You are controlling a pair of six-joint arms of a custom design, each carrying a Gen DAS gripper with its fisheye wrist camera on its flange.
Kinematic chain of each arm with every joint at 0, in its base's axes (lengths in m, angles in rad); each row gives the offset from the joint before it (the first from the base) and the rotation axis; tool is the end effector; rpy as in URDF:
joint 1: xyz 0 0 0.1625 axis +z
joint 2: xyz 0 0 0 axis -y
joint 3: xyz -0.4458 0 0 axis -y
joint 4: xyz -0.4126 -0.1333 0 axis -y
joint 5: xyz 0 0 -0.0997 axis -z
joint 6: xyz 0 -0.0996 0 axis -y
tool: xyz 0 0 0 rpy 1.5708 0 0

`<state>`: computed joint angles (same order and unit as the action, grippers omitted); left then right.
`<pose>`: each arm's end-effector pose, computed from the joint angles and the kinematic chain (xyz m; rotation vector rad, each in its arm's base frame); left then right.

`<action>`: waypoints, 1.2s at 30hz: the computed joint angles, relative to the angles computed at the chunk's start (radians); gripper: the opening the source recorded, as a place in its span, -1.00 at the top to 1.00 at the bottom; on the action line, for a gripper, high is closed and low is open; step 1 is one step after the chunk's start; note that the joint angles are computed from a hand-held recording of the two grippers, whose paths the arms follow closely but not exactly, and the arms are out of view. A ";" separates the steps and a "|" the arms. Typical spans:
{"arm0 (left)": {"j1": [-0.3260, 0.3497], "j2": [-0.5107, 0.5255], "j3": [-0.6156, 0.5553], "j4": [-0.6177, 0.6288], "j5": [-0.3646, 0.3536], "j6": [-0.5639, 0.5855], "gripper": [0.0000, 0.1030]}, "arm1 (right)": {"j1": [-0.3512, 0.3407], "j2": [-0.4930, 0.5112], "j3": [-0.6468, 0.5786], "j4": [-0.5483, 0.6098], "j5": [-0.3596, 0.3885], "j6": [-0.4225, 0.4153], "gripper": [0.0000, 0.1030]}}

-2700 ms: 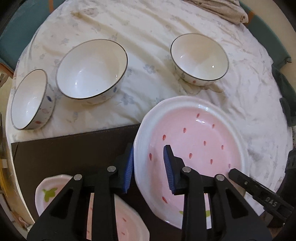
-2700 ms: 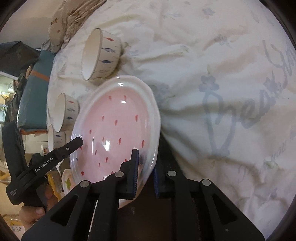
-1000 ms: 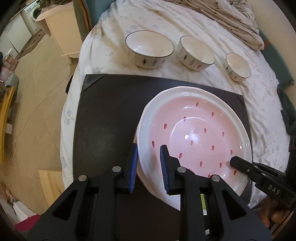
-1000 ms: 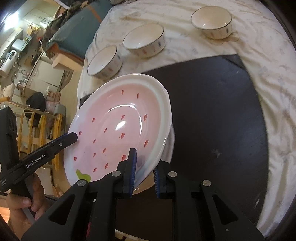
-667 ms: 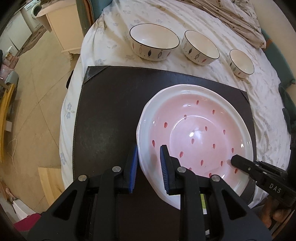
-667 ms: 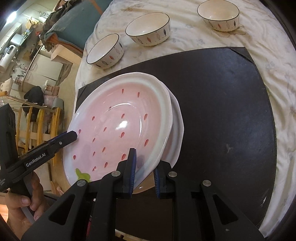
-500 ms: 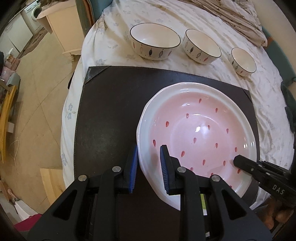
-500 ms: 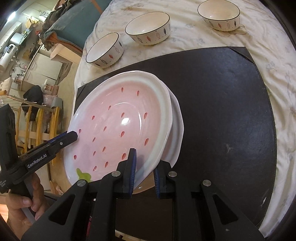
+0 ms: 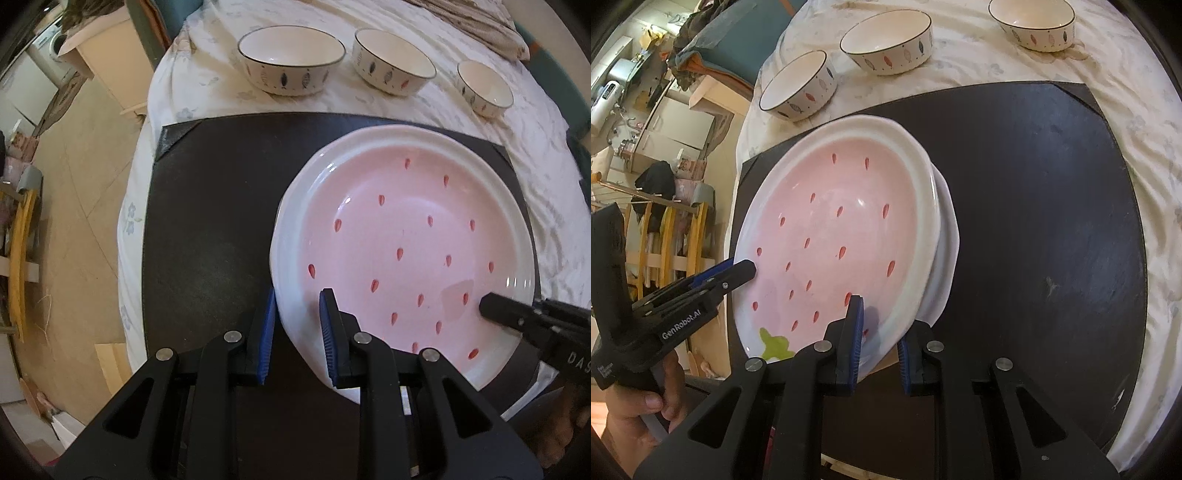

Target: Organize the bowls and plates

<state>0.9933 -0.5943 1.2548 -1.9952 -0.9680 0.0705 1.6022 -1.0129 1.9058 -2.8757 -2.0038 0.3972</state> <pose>-0.2630 -0.7512 0.0559 0.8834 2.3409 0.0921 0.1110 -0.6192 0.1764 -0.6192 -2.6585 0.6843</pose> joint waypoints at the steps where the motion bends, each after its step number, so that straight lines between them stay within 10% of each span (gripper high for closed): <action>1: -0.003 -0.002 0.010 -0.011 0.011 0.010 0.61 | -0.002 -0.001 0.001 0.001 0.003 0.002 0.63; 23: -0.010 0.027 0.014 -0.021 0.058 0.049 0.26 | -0.039 -0.038 0.022 0.040 0.109 0.064 0.59; 36: -0.012 0.027 0.014 -0.021 0.069 0.039 0.26 | -0.009 -0.084 0.049 0.021 -0.042 0.062 0.59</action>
